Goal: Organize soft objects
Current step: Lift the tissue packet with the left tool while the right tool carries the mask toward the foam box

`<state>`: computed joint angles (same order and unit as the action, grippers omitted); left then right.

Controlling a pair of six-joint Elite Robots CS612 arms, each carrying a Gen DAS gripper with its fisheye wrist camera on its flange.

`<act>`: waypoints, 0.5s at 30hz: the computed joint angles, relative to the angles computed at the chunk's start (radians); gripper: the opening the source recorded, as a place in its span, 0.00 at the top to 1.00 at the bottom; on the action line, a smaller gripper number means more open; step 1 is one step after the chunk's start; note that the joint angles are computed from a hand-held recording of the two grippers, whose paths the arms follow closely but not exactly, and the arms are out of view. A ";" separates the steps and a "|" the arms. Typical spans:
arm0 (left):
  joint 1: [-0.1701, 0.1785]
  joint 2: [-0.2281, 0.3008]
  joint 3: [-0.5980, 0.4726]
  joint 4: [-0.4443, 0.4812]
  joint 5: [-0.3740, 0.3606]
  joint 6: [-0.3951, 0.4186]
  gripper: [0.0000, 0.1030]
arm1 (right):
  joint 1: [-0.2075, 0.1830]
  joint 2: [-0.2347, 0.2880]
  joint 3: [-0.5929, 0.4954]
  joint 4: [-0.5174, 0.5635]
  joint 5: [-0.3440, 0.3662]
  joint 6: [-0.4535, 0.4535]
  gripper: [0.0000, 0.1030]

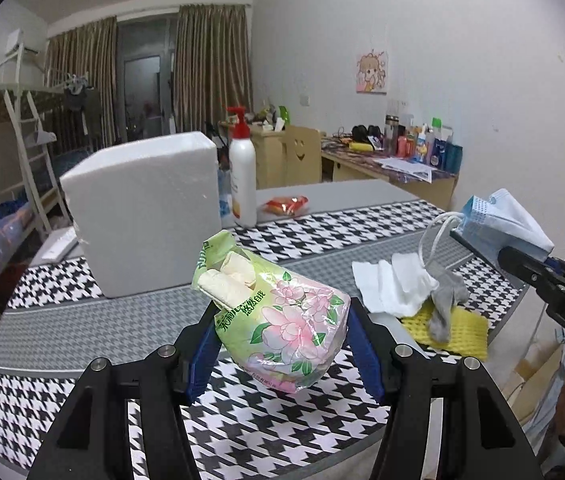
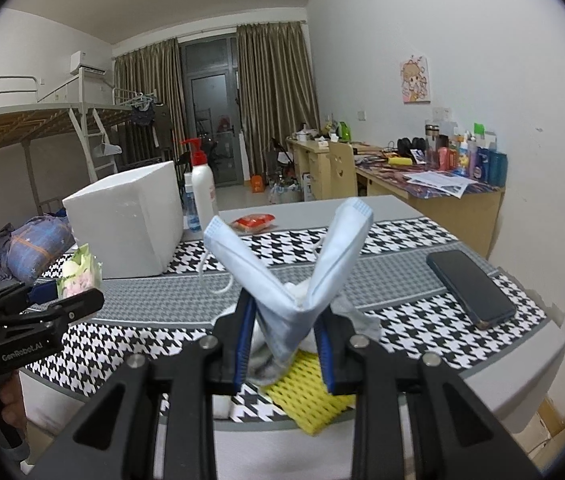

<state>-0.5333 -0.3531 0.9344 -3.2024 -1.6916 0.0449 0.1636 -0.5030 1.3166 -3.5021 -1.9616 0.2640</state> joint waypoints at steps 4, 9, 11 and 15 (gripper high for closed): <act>0.003 -0.002 -0.007 -0.005 0.010 0.004 0.41 | 0.003 0.005 -0.020 0.005 0.009 -0.010 0.68; 0.009 -0.006 -0.011 0.000 0.010 -0.001 0.41 | 0.003 0.010 -0.041 -0.001 0.026 -0.015 0.68; 0.010 -0.009 -0.009 -0.011 0.018 0.002 0.41 | 0.004 0.014 -0.053 -0.001 0.029 -0.023 0.68; 0.013 -0.014 -0.005 -0.036 0.030 -0.002 0.41 | 0.004 0.016 -0.073 0.005 0.042 -0.030 0.68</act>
<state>-0.5206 -0.3675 0.9299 -3.2388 -1.6612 0.0428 0.1675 -0.4867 1.2434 -3.4973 -1.9193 0.2342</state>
